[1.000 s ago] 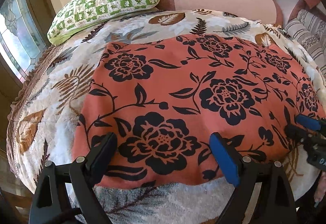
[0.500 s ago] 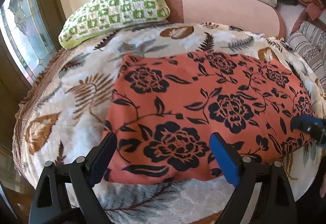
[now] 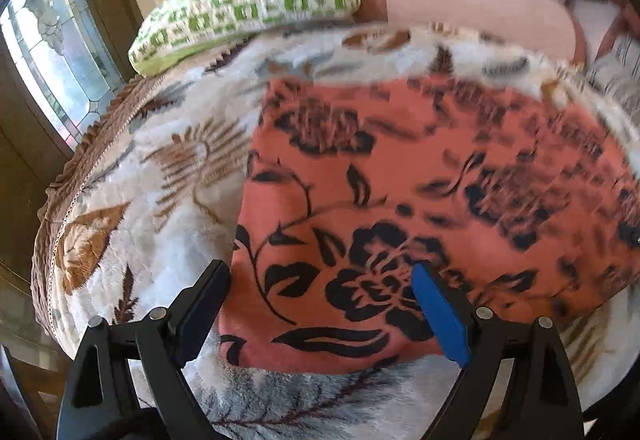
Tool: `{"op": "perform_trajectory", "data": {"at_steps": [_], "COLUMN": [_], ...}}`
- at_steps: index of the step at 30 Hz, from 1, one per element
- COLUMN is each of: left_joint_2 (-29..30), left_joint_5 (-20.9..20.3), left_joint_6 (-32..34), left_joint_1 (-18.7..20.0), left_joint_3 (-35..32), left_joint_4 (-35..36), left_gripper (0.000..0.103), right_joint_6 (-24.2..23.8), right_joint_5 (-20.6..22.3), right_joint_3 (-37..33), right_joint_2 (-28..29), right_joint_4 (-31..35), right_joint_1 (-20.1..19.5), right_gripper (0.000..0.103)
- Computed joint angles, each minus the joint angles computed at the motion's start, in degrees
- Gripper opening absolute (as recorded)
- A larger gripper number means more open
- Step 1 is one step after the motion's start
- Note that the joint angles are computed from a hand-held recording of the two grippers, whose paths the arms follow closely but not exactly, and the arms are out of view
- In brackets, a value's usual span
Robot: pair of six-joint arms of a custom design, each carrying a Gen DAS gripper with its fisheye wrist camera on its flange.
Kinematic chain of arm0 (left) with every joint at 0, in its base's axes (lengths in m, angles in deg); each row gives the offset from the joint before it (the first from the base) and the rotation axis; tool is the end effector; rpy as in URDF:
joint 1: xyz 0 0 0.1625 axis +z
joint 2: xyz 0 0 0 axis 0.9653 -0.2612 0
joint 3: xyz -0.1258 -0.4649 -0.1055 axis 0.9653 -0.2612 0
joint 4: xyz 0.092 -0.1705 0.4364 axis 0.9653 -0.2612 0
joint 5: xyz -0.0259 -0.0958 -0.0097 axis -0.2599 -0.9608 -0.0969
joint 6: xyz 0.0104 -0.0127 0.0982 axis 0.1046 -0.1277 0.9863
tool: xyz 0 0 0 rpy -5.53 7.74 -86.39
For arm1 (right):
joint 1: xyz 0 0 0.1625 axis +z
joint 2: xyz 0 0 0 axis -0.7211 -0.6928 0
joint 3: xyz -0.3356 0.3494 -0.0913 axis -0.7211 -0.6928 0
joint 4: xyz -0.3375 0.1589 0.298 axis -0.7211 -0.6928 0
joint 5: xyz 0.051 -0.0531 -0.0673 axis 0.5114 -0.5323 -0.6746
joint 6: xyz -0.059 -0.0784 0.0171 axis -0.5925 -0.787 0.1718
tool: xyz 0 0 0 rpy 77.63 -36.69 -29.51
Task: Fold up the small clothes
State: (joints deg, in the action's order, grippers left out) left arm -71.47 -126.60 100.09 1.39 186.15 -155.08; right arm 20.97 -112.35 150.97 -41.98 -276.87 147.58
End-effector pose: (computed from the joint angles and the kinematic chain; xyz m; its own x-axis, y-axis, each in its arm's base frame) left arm 0.0294 -0.7407 0.2755 -0.5856 0.1822 -0.7899 0.5450 0.8098 -0.2172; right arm 0.2155 -0.6874 -0.0271 -0.8704 0.2951 0.3941 0.0028 0.8034 -0.5954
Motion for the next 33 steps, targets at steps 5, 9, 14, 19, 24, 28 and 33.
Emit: {"op": "perform_trajectory", "data": {"at_steps": [5, 9, 14, 19, 24, 28, 33], "left_joint_2": [-0.43, -0.59, -1.41, -2.28, -2.7, -2.02, -1.06], "left_joint_5": [-1.67, -0.27, -0.32, -0.69, -0.43, 0.71, 0.95], "left_joint_6": [-3.34, -1.68, -2.03, -1.39, -1.62, -1.96, -3.2], "left_joint_1": [0.83, 0.11, -0.47, -0.9, -0.76, -0.17, 0.83], "left_joint_3": [-0.47, 0.14, 0.79, 1.26, 1.18, 0.71, 0.07], "left_joint_4": [2.25, 0.77, 0.67, -0.89, -1.23, -1.0, 0.05], "left_gripper": [0.095, 0.095, 0.095, 0.095, 0.095, 0.095, 0.095], "right_joint_6": [-4.21, -3.2, -6.06, -7.17, -7.55, -9.77, -12.94], "right_joint_5": [-2.61, -1.75, 0.59, 4.02, 6.03, 5.38, 1.37], "right_joint_3": [-1.11, -0.52, 0.17, -1.34, -5.19, -8.5, -12.25], "right_joint_2": [1.31, 0.7, 0.48, 1.05, 3.82, 6.88, 10.6], "right_joint_4": [-1.29, -2.28, -6.32, -6.24, -1.3, 1.31, 5.64], "right_joint_1": [0.77, 1.02, 2.45, 3.6, 4.67, 5.77, 6.42], "right_gripper": [0.064, 0.064, 0.064, 0.064, 0.064, 0.064, 0.063]}}
